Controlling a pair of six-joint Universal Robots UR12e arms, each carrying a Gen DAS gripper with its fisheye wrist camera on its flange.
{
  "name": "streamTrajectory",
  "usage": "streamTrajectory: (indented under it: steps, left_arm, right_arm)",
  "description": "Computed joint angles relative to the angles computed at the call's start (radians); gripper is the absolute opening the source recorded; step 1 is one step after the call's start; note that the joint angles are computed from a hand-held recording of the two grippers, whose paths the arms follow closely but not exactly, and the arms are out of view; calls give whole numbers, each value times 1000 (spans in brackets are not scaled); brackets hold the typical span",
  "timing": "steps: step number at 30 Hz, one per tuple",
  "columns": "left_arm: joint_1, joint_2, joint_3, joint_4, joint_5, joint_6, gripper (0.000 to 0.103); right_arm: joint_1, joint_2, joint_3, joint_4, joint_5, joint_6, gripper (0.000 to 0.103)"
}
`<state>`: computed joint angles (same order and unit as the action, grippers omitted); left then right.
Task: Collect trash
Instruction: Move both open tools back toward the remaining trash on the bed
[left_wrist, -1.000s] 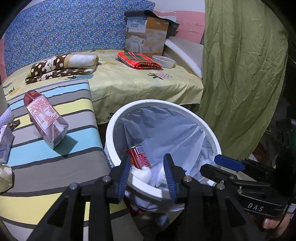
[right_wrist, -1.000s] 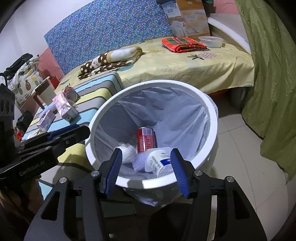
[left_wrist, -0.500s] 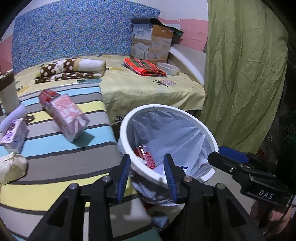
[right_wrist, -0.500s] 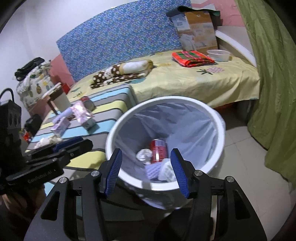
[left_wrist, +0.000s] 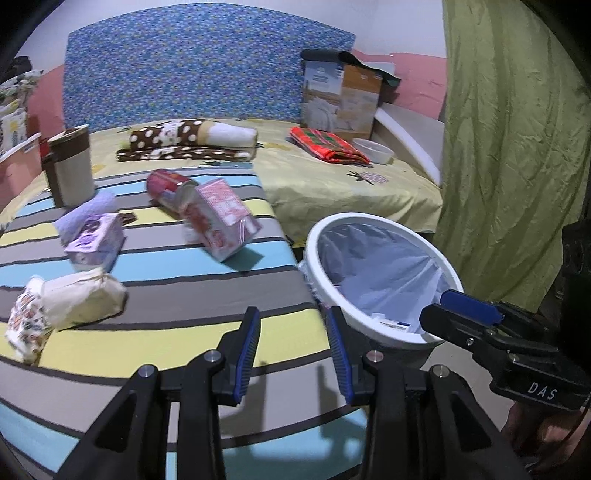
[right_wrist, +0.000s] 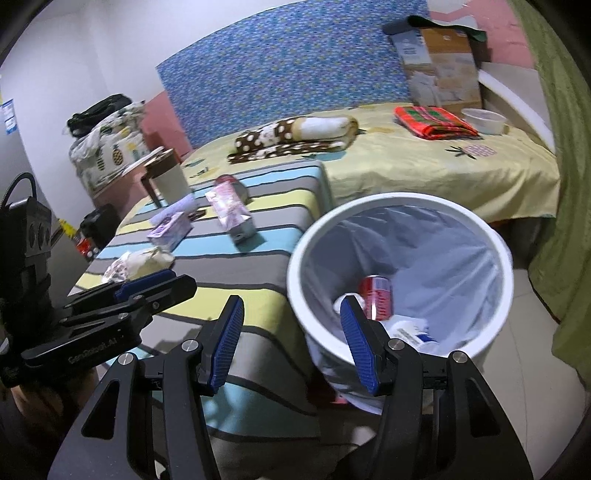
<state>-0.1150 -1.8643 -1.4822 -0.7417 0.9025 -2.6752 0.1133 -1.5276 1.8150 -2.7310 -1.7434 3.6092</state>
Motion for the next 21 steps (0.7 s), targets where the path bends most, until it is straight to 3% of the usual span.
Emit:
streamTrajectory:
  steps: [7, 14, 21]
  left_arm:
    - [24, 12, -21, 31, 19, -24, 39]
    - [46, 19, -38, 60, 45, -54, 39]
    - [66, 12, -33, 83, 83, -90, 39]
  right_arm:
    - [24, 21, -26, 7, -25, -62, 56]
    - [25, 32, -39, 9, 46, -81, 56]
    - [37, 58, -68, 5, 42, -117, 57]
